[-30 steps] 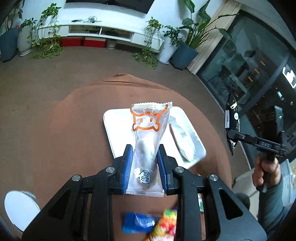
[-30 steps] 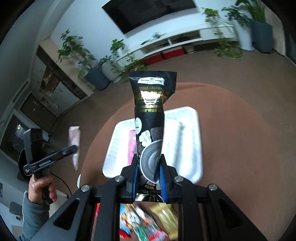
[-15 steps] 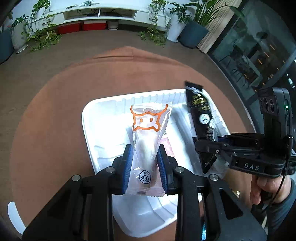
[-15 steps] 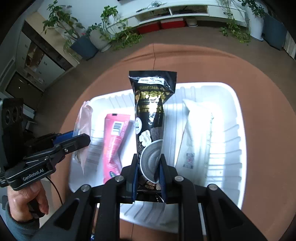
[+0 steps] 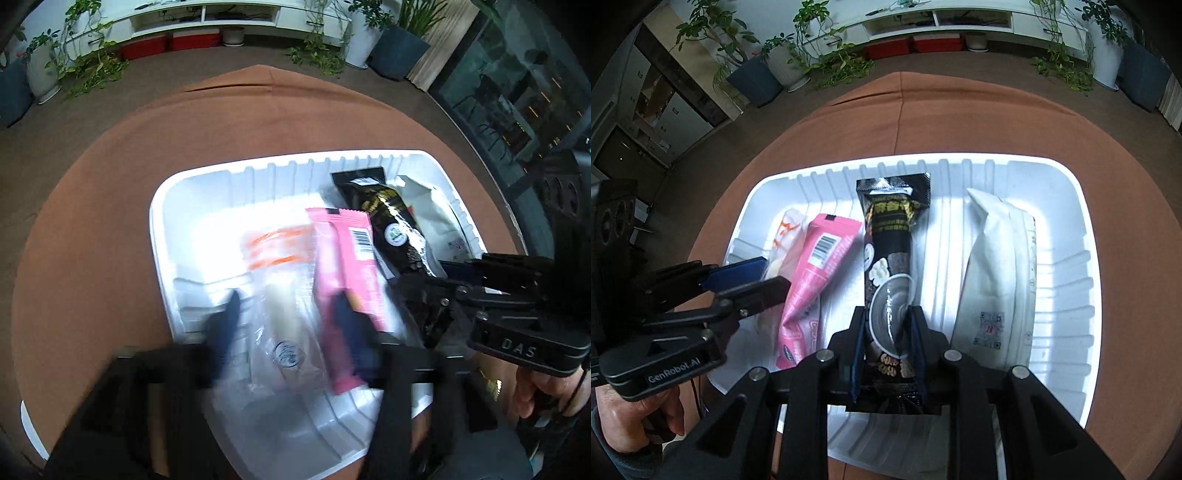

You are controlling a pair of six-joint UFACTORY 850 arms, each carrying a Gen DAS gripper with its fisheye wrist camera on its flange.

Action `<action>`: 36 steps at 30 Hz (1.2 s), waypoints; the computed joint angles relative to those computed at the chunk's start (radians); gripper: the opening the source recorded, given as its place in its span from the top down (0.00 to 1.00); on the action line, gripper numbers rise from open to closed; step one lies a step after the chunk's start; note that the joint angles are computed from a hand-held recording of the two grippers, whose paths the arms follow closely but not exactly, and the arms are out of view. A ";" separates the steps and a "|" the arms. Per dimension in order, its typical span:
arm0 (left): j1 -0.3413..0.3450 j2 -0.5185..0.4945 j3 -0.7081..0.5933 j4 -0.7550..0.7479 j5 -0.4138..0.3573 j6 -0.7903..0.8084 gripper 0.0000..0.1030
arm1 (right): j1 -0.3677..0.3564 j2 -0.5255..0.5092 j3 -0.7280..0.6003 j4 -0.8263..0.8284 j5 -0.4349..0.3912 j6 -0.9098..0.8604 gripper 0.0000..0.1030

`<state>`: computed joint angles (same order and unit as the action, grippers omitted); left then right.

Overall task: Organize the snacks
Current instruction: 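Carry both packets to the white tray and release them inside, then withdraw both tools from the tray back toward the snack pile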

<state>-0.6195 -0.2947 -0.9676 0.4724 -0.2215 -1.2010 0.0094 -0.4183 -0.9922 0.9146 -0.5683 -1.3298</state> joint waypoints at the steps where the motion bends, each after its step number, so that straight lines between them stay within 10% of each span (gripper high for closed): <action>1: -0.001 0.001 0.002 0.013 0.009 -0.014 0.41 | 0.001 0.005 0.006 0.014 0.003 -0.009 0.71; 12: -0.075 0.157 0.085 0.537 -0.094 -0.619 0.00 | -0.133 0.142 0.081 0.205 -0.172 -0.195 0.28; 18: -0.251 0.352 0.230 0.905 -0.240 -1.093 0.00 | -0.327 0.230 0.185 0.289 -0.389 -0.287 0.12; 27: -0.621 0.380 0.280 0.818 -0.564 -1.290 0.00 | -0.614 0.372 0.414 0.294 -0.482 -0.506 0.11; 36: -0.753 0.199 0.163 0.703 -0.636 -1.386 0.00 | -0.660 0.447 0.530 0.298 -0.393 -0.608 0.11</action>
